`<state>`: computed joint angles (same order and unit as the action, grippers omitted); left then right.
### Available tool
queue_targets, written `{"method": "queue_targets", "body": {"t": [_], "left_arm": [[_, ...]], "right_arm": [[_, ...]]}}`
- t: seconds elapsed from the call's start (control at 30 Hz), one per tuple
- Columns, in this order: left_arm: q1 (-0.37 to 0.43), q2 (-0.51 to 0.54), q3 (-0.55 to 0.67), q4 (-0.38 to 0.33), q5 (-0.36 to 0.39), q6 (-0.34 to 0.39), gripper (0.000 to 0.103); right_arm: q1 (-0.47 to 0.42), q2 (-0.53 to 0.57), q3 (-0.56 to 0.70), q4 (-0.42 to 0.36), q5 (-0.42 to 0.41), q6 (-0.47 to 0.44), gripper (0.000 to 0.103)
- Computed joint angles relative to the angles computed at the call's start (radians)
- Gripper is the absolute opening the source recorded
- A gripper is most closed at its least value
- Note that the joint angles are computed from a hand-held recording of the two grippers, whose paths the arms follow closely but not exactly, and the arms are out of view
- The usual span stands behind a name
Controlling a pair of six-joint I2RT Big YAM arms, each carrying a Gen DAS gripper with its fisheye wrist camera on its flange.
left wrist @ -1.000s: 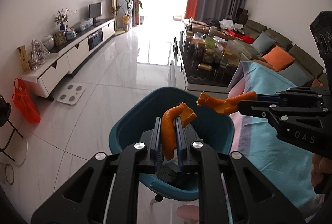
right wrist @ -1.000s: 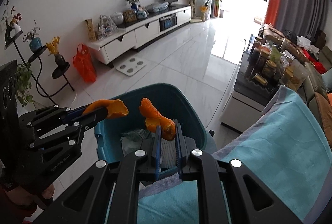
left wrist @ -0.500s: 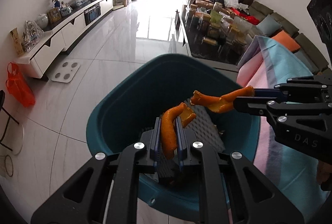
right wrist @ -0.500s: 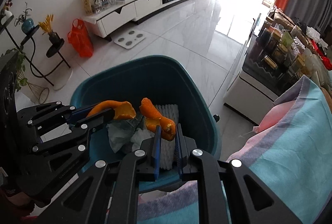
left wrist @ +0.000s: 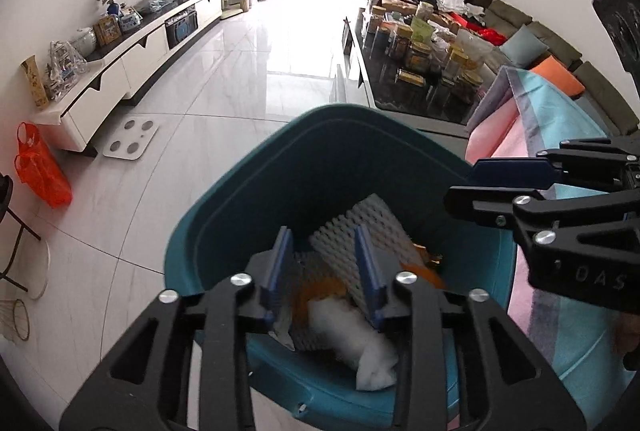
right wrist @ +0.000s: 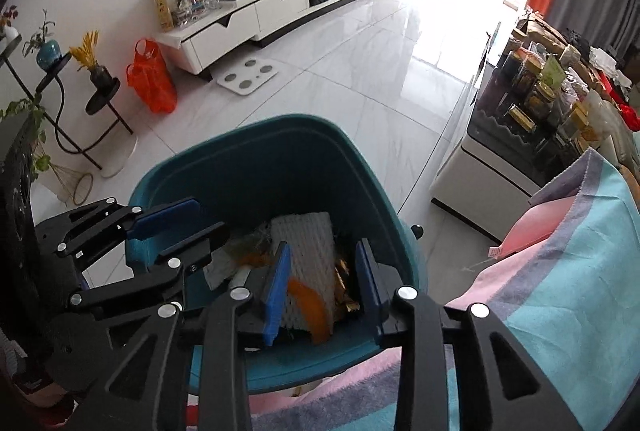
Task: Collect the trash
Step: 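Open both tools to drop the orange peels into the bin, then move both tools back over the table toward the remaining wrappers and cup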
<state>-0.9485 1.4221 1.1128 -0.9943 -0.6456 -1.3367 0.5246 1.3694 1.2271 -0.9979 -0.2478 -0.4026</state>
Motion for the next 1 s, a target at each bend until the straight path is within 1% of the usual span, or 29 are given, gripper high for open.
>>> {"method": "queue_targets", "body": {"t": [0.07,0.1,0.13,0.17,0.2,0.27,0.3,0.37,0.4,0.43,0.47,0.6,0.67,0.73,0.8,0.87,0.93,1.0], "left_arm": [[-0.01,-0.005,0.005,-0.025,-0.024,-0.026,0.047],[-0.017,-0.014,0.002,-0.031,-0.036,-0.036,0.05],[-0.024,-0.016,0.01,-0.05,-0.053,-0.049,0.061],[-0.034,-0.019,0.019,-0.076,-0.073,-0.069,0.069],[-0.042,-0.024,0.023,-0.095,-0.089,-0.085,0.072],[-0.062,-0.036,0.037,-0.131,-0.125,-0.12,0.082],[-0.071,-0.04,0.046,-0.151,-0.144,-0.135,0.084],[-0.09,-0.045,0.068,-0.186,-0.178,-0.157,0.091],[-0.098,-0.052,0.073,-0.192,-0.193,-0.161,0.093],[-0.108,-0.051,0.09,-0.209,-0.214,-0.167,0.098],[-0.118,-0.047,0.111,-0.231,-0.234,-0.171,0.098],[-0.151,-0.032,0.179,-0.274,-0.284,-0.164,0.098],[-0.174,-0.009,0.229,-0.284,-0.319,-0.143,0.098],[-0.194,0.017,0.276,-0.311,-0.344,-0.139,0.098],[-0.214,0.031,0.307,-0.292,-0.367,-0.106,0.098],[-0.232,0.054,0.346,-0.285,-0.384,-0.074,0.098],[-0.252,0.085,0.39,-0.275,-0.405,-0.034,0.098],[-0.273,0.12,0.438,-0.255,-0.422,0.018,0.098]], "right_arm": [[-0.018,-0.013,-0.003,0.007,-0.014,0.003,0.032],[-0.027,-0.021,-0.004,0.009,-0.024,0.008,0.032],[-0.036,-0.033,-0.007,0.013,-0.037,0.01,0.036],[-0.045,-0.043,-0.007,0.017,-0.045,0.015,0.043],[-0.056,-0.056,-0.01,0.022,-0.058,0.021,0.046],[-0.08,-0.08,-0.013,0.033,-0.085,0.028,0.054],[-0.09,-0.094,-0.017,0.038,-0.089,0.033,0.056],[-0.112,-0.125,-0.029,0.053,-0.104,0.039,0.065],[-0.122,-0.137,-0.034,0.058,-0.108,0.039,0.068],[-0.134,-0.156,-0.042,0.067,-0.113,0.038,0.072],[-0.146,-0.166,-0.046,0.075,-0.119,0.038,0.078],[-0.205,-0.23,-0.076,0.111,-0.128,0.042,0.084],[-0.248,-0.268,-0.096,0.13,-0.146,0.038,0.089],[-0.283,-0.297,-0.114,0.146,-0.149,0.035,0.09],[-0.339,-0.337,-0.138,0.163,-0.18,0.025,0.096],[-0.387,-0.368,-0.157,0.181,-0.185,0.017,0.096],[-0.444,-0.404,-0.177,0.193,-0.211,0.009,0.096],[-0.503,-0.435,-0.195,0.201,-0.232,0.004,0.096]]}}
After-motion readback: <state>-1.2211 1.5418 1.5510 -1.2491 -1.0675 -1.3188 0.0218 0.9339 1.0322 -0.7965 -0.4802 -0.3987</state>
